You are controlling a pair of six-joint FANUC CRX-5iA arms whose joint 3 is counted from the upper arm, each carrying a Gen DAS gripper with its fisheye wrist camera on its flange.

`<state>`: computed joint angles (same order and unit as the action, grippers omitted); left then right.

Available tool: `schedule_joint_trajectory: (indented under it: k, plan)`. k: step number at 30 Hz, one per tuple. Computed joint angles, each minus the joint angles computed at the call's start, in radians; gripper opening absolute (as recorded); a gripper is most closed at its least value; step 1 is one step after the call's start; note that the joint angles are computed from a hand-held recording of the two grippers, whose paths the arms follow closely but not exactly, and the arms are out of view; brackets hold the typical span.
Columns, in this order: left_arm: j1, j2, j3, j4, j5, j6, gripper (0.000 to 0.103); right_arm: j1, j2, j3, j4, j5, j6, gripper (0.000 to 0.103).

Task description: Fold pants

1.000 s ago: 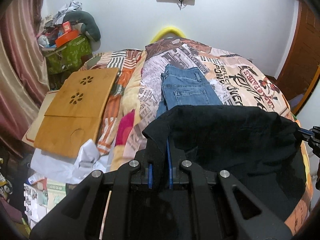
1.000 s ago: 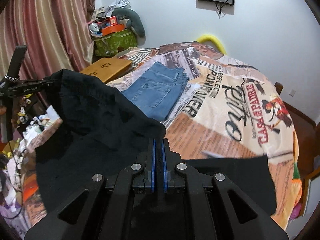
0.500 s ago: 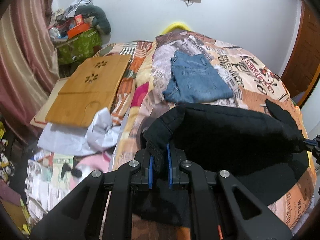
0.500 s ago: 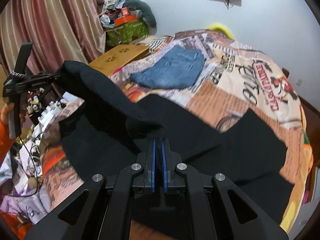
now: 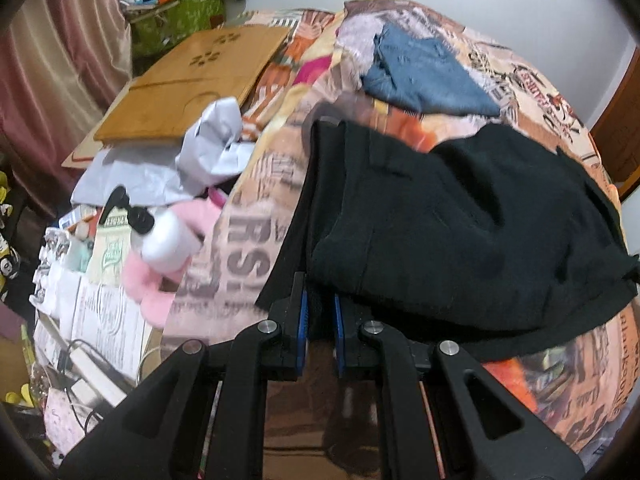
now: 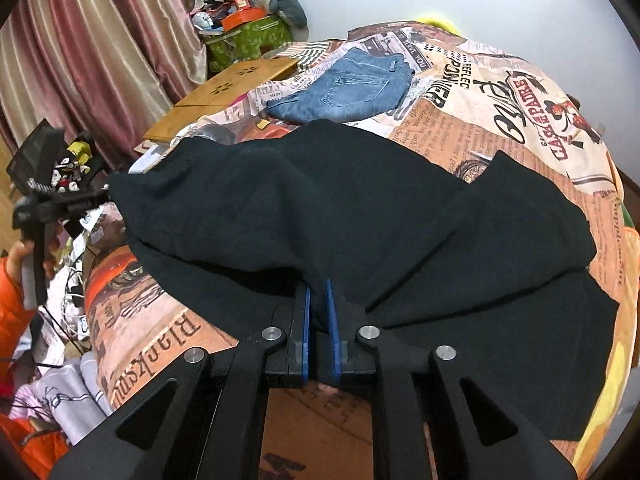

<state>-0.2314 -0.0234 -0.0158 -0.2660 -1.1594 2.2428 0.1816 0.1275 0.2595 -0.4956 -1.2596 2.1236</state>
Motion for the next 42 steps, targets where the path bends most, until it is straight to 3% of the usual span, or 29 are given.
schedule_joint_trajectory:
  k: [9,10,13,14,18,21,26,28,42]
  plan:
    - [-0.031,-0.024,0.045,-0.048,-0.086,0.008,0.015,-0.035,-0.009,0.017,0.001,-0.030,-0.013,0.013]
    - [-0.034,-0.026,0.056,-0.059,-0.090,0.012,0.022,-0.038,-0.012,0.018,0.010,-0.023,-0.019,0.013]
    - [-0.065,-0.021,0.112,-0.126,-0.113,0.059,0.065,-0.054,-0.015,0.027,0.020,-0.015,-0.034,0.013]
    - [-0.089,-0.015,0.140,-0.172,-0.120,0.086,0.071,-0.062,-0.013,0.034,0.024,-0.011,-0.042,0.013]
    - [-0.105,0.036,0.230,-0.187,-0.126,0.056,0.073,-0.084,0.003,0.062,0.050,0.015,-0.083,0.014]
    - [-0.107,0.089,0.298,-0.171,-0.111,0.021,0.080,-0.095,0.025,0.094,0.072,0.030,-0.116,0.018]
    - [-0.125,0.196,0.426,-0.174,-0.097,-0.044,0.085,-0.102,0.067,0.143,0.115,0.086,-0.151,0.037]
    - [-0.126,0.235,0.467,-0.163,-0.091,-0.063,0.087,-0.104,0.095,0.175,0.126,0.093,-0.162,0.040]
    - [-0.095,0.517,0.731,-0.044,-0.083,-0.226,0.089,-0.073,0.463,0.574,0.199,-0.025,-0.274,0.040]
